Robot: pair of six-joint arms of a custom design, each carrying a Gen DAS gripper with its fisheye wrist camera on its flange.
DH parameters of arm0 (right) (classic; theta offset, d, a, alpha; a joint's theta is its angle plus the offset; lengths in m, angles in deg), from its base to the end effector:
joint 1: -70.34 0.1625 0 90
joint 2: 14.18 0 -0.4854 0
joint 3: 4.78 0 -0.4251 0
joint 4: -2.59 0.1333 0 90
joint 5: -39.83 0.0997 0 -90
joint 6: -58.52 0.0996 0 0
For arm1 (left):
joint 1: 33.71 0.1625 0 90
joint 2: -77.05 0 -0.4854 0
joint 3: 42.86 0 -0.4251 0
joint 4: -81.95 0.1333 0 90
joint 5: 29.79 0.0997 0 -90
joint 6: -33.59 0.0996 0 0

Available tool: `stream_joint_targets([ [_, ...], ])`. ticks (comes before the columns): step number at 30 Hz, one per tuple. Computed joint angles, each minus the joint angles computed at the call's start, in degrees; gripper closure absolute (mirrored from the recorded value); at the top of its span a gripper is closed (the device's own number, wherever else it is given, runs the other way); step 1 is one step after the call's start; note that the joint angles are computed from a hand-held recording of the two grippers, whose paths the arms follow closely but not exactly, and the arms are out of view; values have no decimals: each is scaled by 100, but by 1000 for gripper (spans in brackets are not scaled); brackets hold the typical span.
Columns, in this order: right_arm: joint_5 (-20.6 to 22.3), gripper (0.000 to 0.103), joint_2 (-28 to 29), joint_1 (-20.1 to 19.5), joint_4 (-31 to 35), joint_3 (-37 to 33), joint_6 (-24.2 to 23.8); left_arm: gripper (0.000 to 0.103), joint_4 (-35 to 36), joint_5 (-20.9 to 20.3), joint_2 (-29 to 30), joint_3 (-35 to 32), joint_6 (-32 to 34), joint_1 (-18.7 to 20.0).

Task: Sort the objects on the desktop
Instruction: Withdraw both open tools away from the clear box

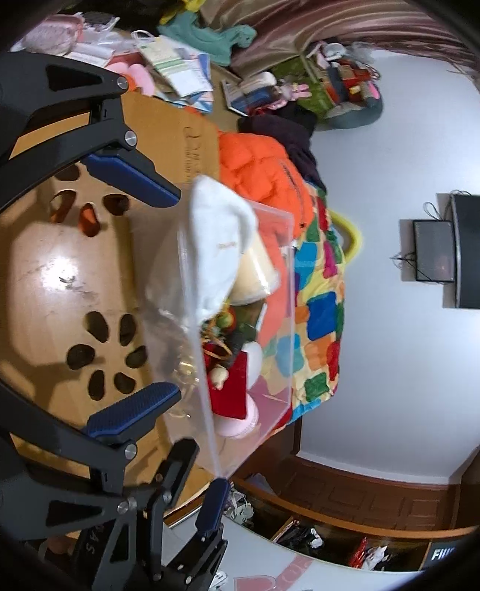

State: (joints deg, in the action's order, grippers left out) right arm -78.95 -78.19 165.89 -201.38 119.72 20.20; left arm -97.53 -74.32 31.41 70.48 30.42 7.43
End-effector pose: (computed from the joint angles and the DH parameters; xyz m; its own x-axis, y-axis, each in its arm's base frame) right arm 0.1383 -0.5408 0.2570 -0.6781 -0.1316 0.7231 -0.6093 0.6509 -0.4529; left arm -0.3319 -0.5612 0.0884 -0.6982 0.3198 -0.6405 0.6617 0.6296 -0.4071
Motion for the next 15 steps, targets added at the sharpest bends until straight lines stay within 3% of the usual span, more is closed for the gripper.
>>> stream_joint_targets([
  [6,-98,44,-36,-2,-114,147,3,7,174,34,-91,158,-430,61],
  [15,-165,44,-123,-68,-209,333,-19,7,171,52,-126,297,-507,-3],
])
